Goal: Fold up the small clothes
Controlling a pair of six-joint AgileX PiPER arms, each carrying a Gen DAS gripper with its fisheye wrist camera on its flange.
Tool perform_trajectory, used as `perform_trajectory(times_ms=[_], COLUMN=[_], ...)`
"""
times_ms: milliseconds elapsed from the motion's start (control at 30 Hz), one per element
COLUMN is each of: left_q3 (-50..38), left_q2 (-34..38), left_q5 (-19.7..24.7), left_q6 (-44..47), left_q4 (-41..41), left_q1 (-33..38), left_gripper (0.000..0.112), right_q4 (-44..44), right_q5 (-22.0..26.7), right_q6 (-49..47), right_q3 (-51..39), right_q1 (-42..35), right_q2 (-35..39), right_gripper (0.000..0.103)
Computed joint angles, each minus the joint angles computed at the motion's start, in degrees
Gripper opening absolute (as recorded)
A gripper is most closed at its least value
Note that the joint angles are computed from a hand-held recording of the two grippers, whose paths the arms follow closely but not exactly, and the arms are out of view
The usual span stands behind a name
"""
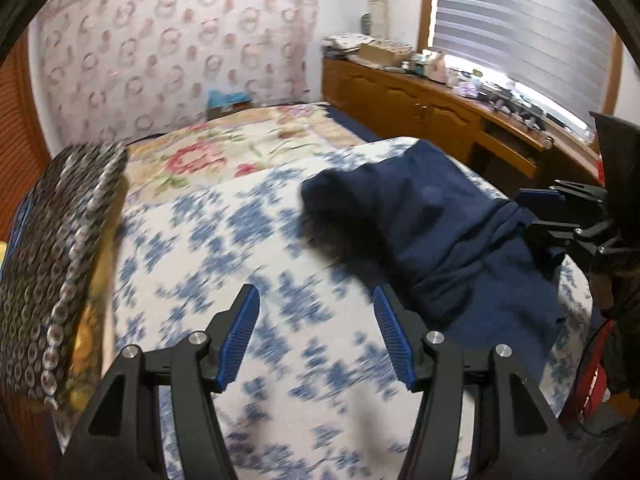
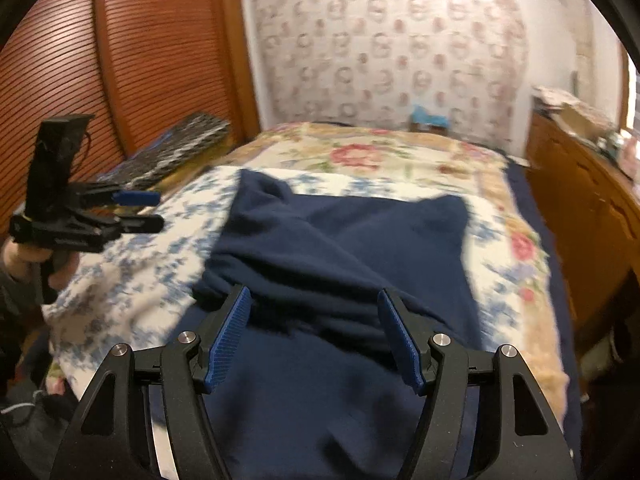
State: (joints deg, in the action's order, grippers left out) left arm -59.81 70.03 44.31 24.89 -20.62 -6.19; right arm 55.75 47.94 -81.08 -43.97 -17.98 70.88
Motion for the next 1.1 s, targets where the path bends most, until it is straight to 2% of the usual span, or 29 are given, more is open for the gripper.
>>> perform_trajectory(times_ms=[133, 267, 367, 433, 500, 567, 600, 633, 767, 867, 967, 1100], left_q3=[2.37, 2.71, 2.82, 2.73, 2.8, 2.88, 2.69, 2.57, 2.12, 1.35, 0.01, -1.51], left_q2=[-0.65, 0.02, 0.67, 1.45, 2.14, 2.77, 3.23, 3.68, 5.12, 6.35, 7.68, 9.11], left_q5=[1.02, 1.84, 2.01, 1.83, 1.91, 1.79, 1.7, 1.55, 1.55, 1.43, 1.17, 0.6], left_q6=[7.67, 12.82, 15.49, 16.77, 18.13, 18.56, 18.51, 18.47, 19.02, 18.82, 17.52, 15.92], left_q4=[-6.22, -10.19, -12.25, -13.56, -14.85, -15.28, -15.26, -15.28, -15.92, -15.93, -15.17, -13.84], left_q1=[5.96, 9.18, 10.53, 10.72, 10.98, 10.69, 10.42, 10.06, 9.34, 8.5, 7.15, 4.76], left_gripper=[0.059, 0.059, 0.059, 0.059, 0.059, 0.059, 0.059, 0.059, 0.059, 0.059, 0.059, 0.059], right_q4=[-2.45, -8.46, -16.2, -19.59, -22.59, -24.71, -24.72, -24.74, -20.77, -19.33, -20.82, -29.79], right_q5=[-3.8, -9.95, -14.05, -15.04, -15.57, -14.65, -13.89, -13.5, -9.91, -7.46, -5.39, -3.86], right_q6=[6.26, 13.76, 21.63, 24.98, 27.53, 28.8, 27.89, 27.01, 22.09, 20.76, 22.54, 32.15], right_q3=[-1.63, -3.33, -5.13, -6.0, -6.98, -8.38, -8.56, -8.58, -10.91, -15.91, -24.22, -39.8], right_q1=[11.53, 22.61, 27.43, 28.39, 28.83, 28.77, 28.14, 27.61, 22.56, 17.22, 12.34, 9.63], right_q2=[3.16, 7.17, 10.75, 12.19, 13.57, 14.99, 14.93, 14.52, 12.2, 11.39, 14.82, 26.66], right_gripper=[0.068, 0.068, 0.068, 0.067, 0.059, 0.039, 0.019, 0.009, 0.006, 0.006, 0.006, 0.007])
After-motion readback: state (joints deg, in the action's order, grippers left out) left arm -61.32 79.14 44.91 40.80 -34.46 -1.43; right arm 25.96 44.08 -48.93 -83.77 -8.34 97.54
